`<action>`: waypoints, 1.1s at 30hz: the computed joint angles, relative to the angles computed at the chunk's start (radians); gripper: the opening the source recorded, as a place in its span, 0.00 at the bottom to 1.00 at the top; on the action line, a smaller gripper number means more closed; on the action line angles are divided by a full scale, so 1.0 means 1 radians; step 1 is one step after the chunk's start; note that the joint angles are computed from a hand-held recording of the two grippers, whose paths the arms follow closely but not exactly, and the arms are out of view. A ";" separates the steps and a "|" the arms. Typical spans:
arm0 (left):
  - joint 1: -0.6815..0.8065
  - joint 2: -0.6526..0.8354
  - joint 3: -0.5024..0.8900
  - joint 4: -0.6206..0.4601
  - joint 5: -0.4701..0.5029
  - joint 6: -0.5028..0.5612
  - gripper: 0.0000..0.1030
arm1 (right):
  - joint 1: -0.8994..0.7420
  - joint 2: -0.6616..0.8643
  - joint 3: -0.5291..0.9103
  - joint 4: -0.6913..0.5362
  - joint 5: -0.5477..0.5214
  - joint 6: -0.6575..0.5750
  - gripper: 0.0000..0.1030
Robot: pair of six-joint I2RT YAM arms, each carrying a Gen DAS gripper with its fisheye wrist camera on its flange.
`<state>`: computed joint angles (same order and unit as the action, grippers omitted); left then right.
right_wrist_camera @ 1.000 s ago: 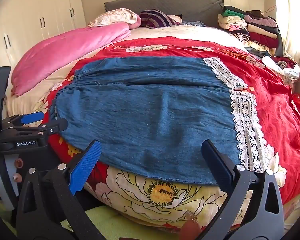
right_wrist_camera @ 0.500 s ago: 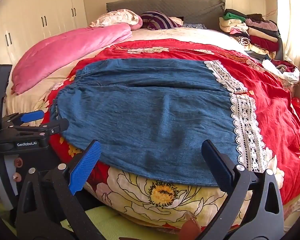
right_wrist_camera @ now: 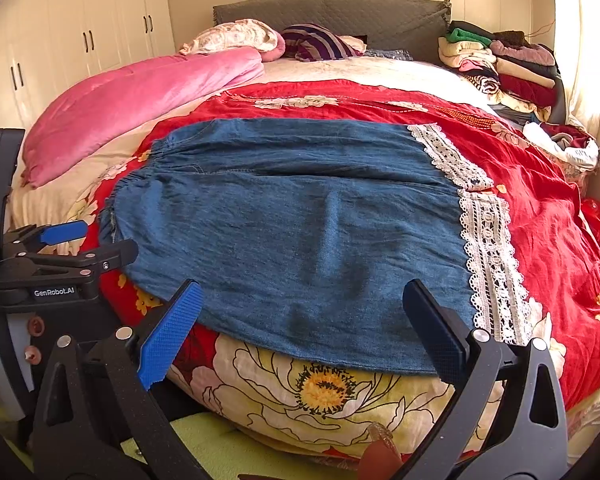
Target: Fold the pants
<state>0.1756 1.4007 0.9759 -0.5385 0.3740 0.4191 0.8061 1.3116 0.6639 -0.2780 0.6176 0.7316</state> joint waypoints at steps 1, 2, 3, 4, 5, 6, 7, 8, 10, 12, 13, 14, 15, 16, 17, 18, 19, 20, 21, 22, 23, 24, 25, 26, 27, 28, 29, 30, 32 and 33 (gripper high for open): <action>0.001 0.000 0.002 -0.001 0.000 0.000 0.96 | -0.001 0.000 -0.001 0.003 -0.002 -0.002 0.92; 0.001 0.001 0.003 -0.003 0.001 0.001 0.96 | -0.001 0.001 -0.001 0.002 -0.001 0.000 0.92; 0.002 0.001 0.005 -0.004 0.001 0.001 0.96 | -0.001 0.001 -0.001 0.001 -0.001 0.001 0.92; 0.003 0.001 0.007 -0.006 0.002 0.001 0.96 | -0.001 0.001 -0.001 0.001 -0.002 0.002 0.92; 0.002 -0.006 -0.005 0.002 0.002 -0.003 0.96 | 0.001 0.002 0.000 -0.001 0.002 0.003 0.92; -0.005 -0.004 -0.012 0.013 -0.004 -0.006 0.96 | 0.002 0.002 -0.001 0.001 0.003 0.003 0.92; -0.006 -0.005 -0.012 0.013 -0.004 -0.007 0.96 | 0.002 0.002 -0.003 0.003 0.004 0.004 0.92; -0.006 -0.006 -0.013 0.012 -0.003 -0.007 0.96 | 0.001 0.004 0.001 -0.002 0.003 0.004 0.92; -0.009 -0.008 -0.015 0.014 -0.006 -0.008 0.96 | 0.001 0.003 0.001 -0.001 0.002 0.003 0.92; -0.011 -0.009 -0.016 0.015 -0.006 -0.008 0.96 | 0.000 0.003 0.000 0.000 0.000 0.002 0.92; -0.013 -0.010 -0.017 0.016 -0.008 -0.009 0.96 | 0.000 0.003 -0.001 0.001 -0.001 0.004 0.92; -0.013 -0.010 -0.017 0.017 -0.008 -0.010 0.96 | 0.001 0.003 0.002 -0.004 0.001 0.006 0.92; -0.007 -0.006 -0.016 0.016 -0.004 -0.005 0.96 | 0.002 0.001 0.001 -0.005 0.002 0.006 0.92; -0.005 -0.008 -0.015 0.014 -0.003 -0.006 0.96 | 0.003 0.000 0.000 -0.006 0.003 0.007 0.92; -0.006 -0.008 -0.016 0.014 -0.003 -0.006 0.96 | 0.003 0.001 0.000 -0.005 0.004 0.006 0.92; -0.006 -0.008 -0.016 0.014 -0.002 -0.006 0.96 | 0.002 0.001 -0.001 -0.004 0.002 0.005 0.92; -0.006 -0.009 -0.017 0.014 -0.002 -0.007 0.96 | 0.001 0.003 0.002 -0.005 0.002 0.006 0.92; -0.007 -0.009 -0.017 0.014 -0.003 -0.007 0.96 | 0.001 0.002 0.001 -0.006 0.000 0.007 0.92; -0.007 -0.009 -0.017 0.014 -0.003 -0.007 0.96 | 0.000 0.001 0.000 -0.007 -0.002 0.009 0.92; -0.006 -0.009 -0.017 0.014 -0.002 -0.007 0.96 | 0.000 0.002 0.001 -0.010 -0.002 0.012 0.92; -0.006 -0.008 -0.018 0.016 -0.002 -0.007 0.96 | 0.000 0.000 -0.001 -0.010 -0.002 0.013 0.92; -0.006 -0.008 -0.017 0.016 -0.001 -0.007 0.96 | 0.000 0.001 0.001 -0.011 -0.001 0.013 0.92; -0.005 -0.009 -0.015 0.013 -0.001 -0.006 0.96 | 0.001 0.001 0.000 -0.009 0.001 0.011 0.92; -0.006 -0.009 -0.016 0.014 -0.004 -0.007 0.96 | 0.000 0.002 0.000 -0.007 0.000 0.008 0.92; -0.008 -0.009 -0.017 0.014 -0.004 -0.008 0.96 | 0.000 0.004 -0.001 -0.004 0.000 0.006 0.92; -0.008 -0.010 -0.018 0.015 -0.005 -0.009 0.96 | -0.001 0.007 -0.002 0.000 -0.002 0.003 0.92; -0.006 -0.009 -0.016 0.014 -0.003 -0.006 0.96 | -0.001 0.006 -0.002 -0.001 -0.004 0.003 0.92; -0.007 -0.009 -0.016 0.013 -0.002 -0.006 0.96 | -0.002 0.008 -0.001 -0.003 -0.005 0.005 0.92; -0.008 -0.009 -0.015 0.011 0.000 -0.008 0.96 | -0.004 0.010 0.000 -0.005 -0.007 0.006 0.92; -0.005 -0.009 -0.013 0.009 0.002 -0.006 0.96 | -0.004 0.010 0.001 -0.007 -0.004 0.007 0.92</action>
<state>0.1706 1.3916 0.9624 -0.5294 0.3765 0.4132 0.8026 1.3220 0.6654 -0.2848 0.6136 0.7386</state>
